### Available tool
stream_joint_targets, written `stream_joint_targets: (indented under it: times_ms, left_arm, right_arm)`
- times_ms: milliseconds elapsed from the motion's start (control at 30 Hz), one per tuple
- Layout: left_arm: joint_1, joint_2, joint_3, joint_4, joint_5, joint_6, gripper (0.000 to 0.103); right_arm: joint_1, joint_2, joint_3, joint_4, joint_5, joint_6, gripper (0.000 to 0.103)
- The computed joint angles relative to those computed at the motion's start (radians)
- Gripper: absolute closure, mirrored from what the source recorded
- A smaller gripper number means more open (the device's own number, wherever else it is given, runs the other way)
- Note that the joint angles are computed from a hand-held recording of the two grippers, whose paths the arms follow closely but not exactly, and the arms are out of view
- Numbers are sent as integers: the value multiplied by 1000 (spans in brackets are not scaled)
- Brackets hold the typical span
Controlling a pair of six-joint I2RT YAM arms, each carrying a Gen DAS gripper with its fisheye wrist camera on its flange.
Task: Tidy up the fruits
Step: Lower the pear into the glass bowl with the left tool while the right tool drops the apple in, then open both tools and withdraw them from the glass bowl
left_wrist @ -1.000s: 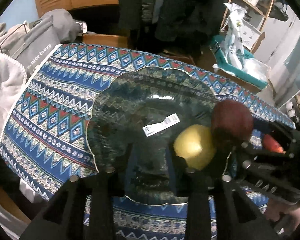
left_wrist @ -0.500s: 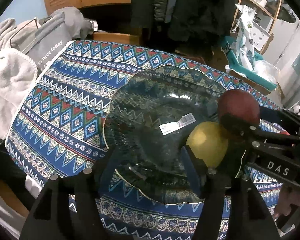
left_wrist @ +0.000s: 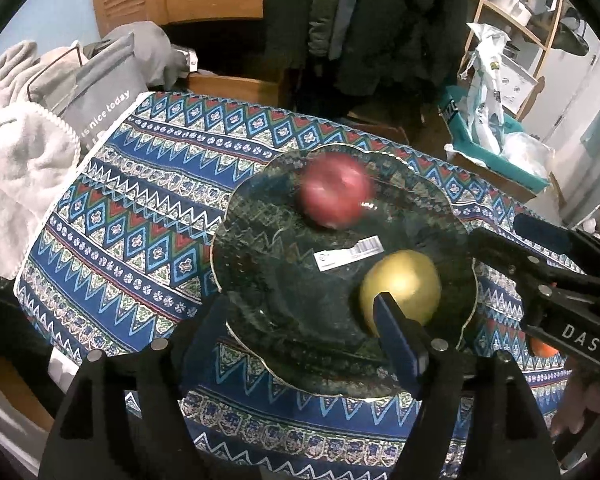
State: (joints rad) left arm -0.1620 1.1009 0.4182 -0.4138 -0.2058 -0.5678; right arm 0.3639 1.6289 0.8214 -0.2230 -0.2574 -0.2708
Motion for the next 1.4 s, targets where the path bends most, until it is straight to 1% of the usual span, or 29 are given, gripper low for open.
stream_joint_targets:
  times_ms: [167,233,433,533,633,700,800,867,1100,1233,1400]
  left_arm:
    - [-51,-15,23,-28,-18,-29,26]
    - [-80,-13,36,-42,-34,-40,24]
    - [-168,-12,77,-82,-84,-78,23]
    - [-215,-5,100,-103,-111,-101,21]
    - [-258,5,126,-116,-132,-120,20]
    - [-295,14,144,-125,-155,-135,16]
    - [-345,26,170,-139,-184,-153,16]
    - [-375,39,188,-148,-197,-161,16]
    - [-476,88,258,-176,-235,-195,16]
    - [-535,121,303,-196,-268,-215,14]
    - [-587,168,363,-215,-297,-227,13]
  right_arm:
    - [-31,-61,-26,-7,-13,-10,30]
    - [-38,-92,-40,-7,0,-18,30]
    - [-71,-192,-82,-11,42,-49,30]
    - [-106,-243,-98,-23,46,-73,27]
    - [-156,-285,-105,-43,20,-87,27]
    - [-187,-309,-104,-64,5,-92,26]
    - [-245,-345,-106,-86,-19,-111,24]
    - [-289,-369,-109,-98,-32,-126,20]
    - [-451,-408,-95,-153,-111,-184,18]
    - [-527,-425,-91,-165,-137,-225,16]
    - [-631,-439,-80,-186,-185,-280,15]
